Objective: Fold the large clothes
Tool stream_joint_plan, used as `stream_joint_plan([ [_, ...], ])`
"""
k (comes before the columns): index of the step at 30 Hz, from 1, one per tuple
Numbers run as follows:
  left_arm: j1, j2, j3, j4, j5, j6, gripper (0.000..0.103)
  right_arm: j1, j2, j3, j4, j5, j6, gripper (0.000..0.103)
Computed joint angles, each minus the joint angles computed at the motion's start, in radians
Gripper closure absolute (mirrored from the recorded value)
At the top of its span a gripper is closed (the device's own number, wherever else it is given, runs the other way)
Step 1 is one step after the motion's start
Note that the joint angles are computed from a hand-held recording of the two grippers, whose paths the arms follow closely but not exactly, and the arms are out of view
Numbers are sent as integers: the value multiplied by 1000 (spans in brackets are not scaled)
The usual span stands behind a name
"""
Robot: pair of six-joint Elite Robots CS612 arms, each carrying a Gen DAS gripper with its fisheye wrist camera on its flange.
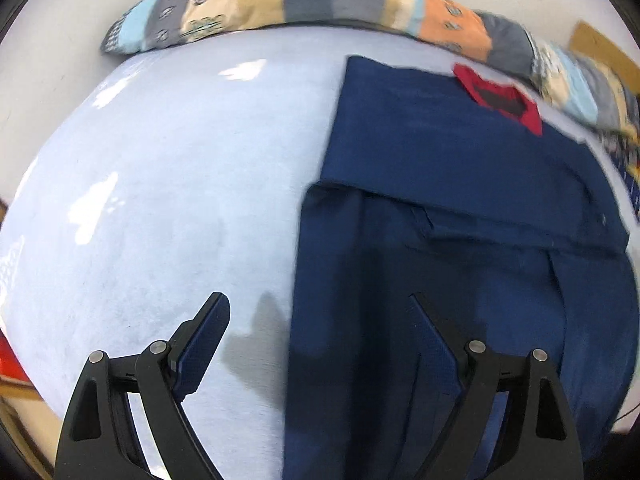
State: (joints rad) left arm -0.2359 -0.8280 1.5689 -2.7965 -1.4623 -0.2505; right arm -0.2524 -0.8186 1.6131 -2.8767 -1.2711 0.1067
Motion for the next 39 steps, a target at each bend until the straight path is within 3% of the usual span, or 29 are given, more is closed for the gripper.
stream_joint_plan([
  [2,19,9,-14,-38,-53,-23,15,-21,3,8,-34,38,27,29],
  [5,40,33,-67,-18,-131,-59,15,-41,19,-15,-55,108,68,29],
  [11,69,105,-225,36,-219,-87,15,-39,69,-142,25,163,-16,29],
  [15,92,204,-404,145,-279,-76,15,-43,138,-267,98,199,-24,29],
  [19,113,346,-644,305,-354,-53,15,-34,224,-423,206,186,-49,29],
  [23,121,453,-817,374,-426,-55,15,-32,309,-574,290,218,-34,29],
  [26,116,506,-912,404,-455,-25,15,-32,374,-692,351,264,-29,29],
  [31,103,565,-1020,453,-514,18,17,-17,450,-834,455,248,-60,28],
  [32,100,565,-1016,451,-525,30,31,-15,458,-843,456,258,-71,28],
  [33,93,565,-1016,454,-526,47,49,-12,463,-849,454,271,-90,38],
  [34,85,565,-1019,462,-504,69,56,-6,466,-853,453,267,-117,67],
  [36,74,558,-1008,463,-467,110,83,10,465,-855,460,204,-165,88],
  [39,61,510,-913,374,-409,136,91,44,430,-797,363,55,-242,93],
])
